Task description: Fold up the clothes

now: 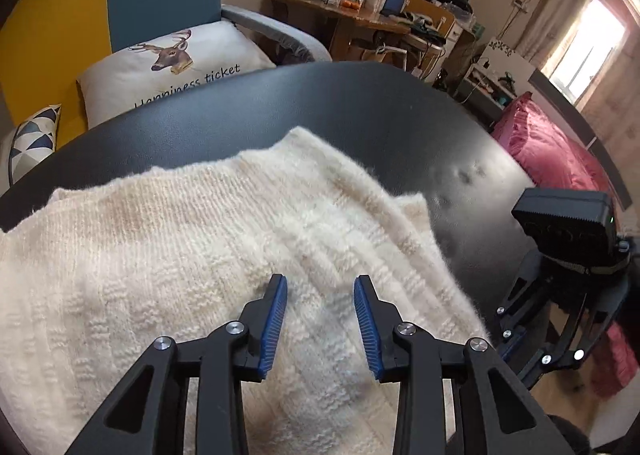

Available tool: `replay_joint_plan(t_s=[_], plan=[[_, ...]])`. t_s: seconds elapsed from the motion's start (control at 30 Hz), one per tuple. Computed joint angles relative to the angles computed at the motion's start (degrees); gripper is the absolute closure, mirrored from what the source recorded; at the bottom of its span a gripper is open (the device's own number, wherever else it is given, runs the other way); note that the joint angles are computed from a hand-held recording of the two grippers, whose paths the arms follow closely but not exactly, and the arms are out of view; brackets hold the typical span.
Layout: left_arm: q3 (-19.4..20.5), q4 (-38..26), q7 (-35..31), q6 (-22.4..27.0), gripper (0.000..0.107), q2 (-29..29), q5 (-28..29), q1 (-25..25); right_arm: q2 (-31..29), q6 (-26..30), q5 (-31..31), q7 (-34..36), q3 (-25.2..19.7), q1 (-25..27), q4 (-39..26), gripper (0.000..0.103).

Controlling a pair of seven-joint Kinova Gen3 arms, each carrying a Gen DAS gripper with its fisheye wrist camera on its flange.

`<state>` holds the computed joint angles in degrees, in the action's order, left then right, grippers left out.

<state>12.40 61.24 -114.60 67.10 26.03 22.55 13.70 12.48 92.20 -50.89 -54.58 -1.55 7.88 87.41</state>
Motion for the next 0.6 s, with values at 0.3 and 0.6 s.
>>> replay_joint_plan(t_s=[0.3, 0.6], plan=[[4.05, -22.9, 8.57, 10.25, 0.072, 14.52, -8.21, 5.13, -9.37, -17.46, 5.04, -8.29, 6.51, -10.12, 0.9, 0.072], [0.21, -21.4, 12.02, 11.48, 0.071, 13.39, -1.35, 3.6, -7.4, -20.74, 17.82, -19.98, 6.16, -18.6, -1.63, 0.073]])
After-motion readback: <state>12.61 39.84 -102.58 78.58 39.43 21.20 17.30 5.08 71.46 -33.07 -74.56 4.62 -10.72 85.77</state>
